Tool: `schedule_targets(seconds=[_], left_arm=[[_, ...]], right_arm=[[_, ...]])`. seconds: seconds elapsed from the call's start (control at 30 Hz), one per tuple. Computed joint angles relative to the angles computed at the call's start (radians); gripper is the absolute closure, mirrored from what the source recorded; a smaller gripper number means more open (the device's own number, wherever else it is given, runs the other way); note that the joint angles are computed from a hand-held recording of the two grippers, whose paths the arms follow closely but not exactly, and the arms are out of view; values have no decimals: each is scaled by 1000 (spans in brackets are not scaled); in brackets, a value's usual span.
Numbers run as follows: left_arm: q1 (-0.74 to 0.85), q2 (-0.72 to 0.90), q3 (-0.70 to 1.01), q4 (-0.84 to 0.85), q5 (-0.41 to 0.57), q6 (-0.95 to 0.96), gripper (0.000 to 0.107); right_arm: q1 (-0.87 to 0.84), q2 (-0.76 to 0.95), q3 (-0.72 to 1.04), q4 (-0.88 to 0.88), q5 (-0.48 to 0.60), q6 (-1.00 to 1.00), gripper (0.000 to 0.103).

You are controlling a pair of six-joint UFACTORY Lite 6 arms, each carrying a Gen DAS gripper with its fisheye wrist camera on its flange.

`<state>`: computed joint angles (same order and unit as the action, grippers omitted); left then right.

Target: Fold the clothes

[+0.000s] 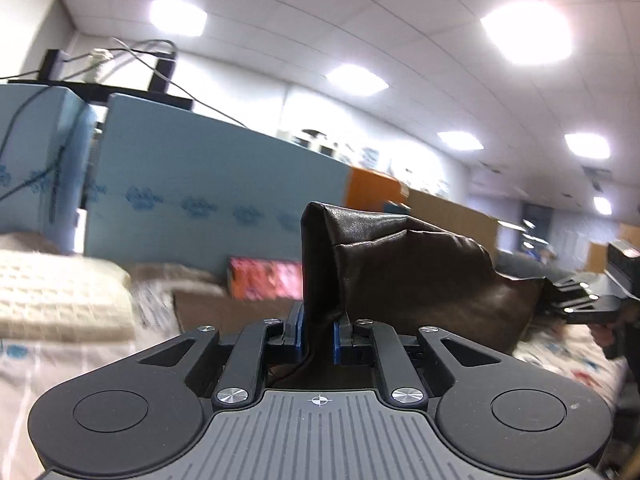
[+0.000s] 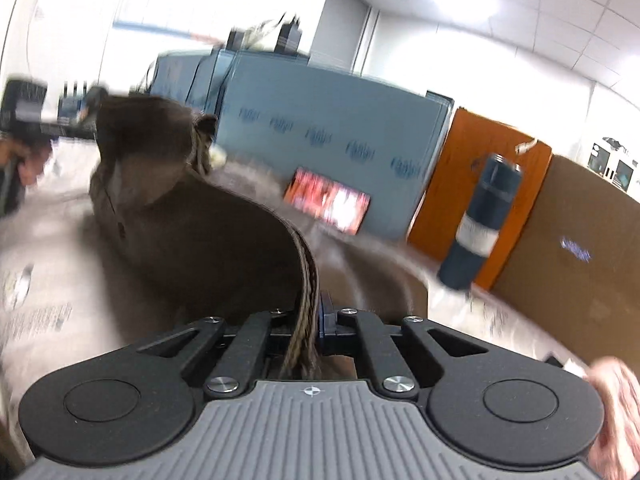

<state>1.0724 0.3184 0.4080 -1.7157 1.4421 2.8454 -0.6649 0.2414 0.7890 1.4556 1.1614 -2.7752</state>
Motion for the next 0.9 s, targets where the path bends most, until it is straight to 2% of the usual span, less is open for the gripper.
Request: schedule_targets(seconds=[0.1, 0.23, 0.37, 0.53, 0.63, 0.73, 0.77, 0.8, 0.87, 0.9], left_arm=[[-147, 30, 113, -154, -60, -92, 95], [-301, 140, 343, -251, -215, -247, 96], [-384, 263, 494, -294, -322, -305, 97], [-396, 335, 583, -242, -396, -411, 96], [-392, 372, 652, -181, -419, -489, 87], [-408, 408, 734, -103, -457, -589, 67], [-414, 415, 745, -97, -469, -600, 66], [-420, 418, 747, -102, -480, -598, 66], [-428, 418, 741, -122, -493, -583, 68], [-427, 411, 727, -142, -491, -564, 68]], right_arm=[[101, 90, 128, 59, -30, 82, 99], [220, 255, 351, 76, -107, 237, 99], [304, 384, 494, 94, -213, 310, 99], [316, 501, 586, 106, -217, 336, 99], [315, 554, 617, 139, -198, 322, 99], [310, 602, 661, 124, -192, 369, 96], [301, 613, 678, 104, -178, 404, 86], [285, 622, 690, 88, -148, 434, 68], [255, 643, 716, 60, -88, 494, 49], [245, 643, 718, 53, -73, 508, 44]])
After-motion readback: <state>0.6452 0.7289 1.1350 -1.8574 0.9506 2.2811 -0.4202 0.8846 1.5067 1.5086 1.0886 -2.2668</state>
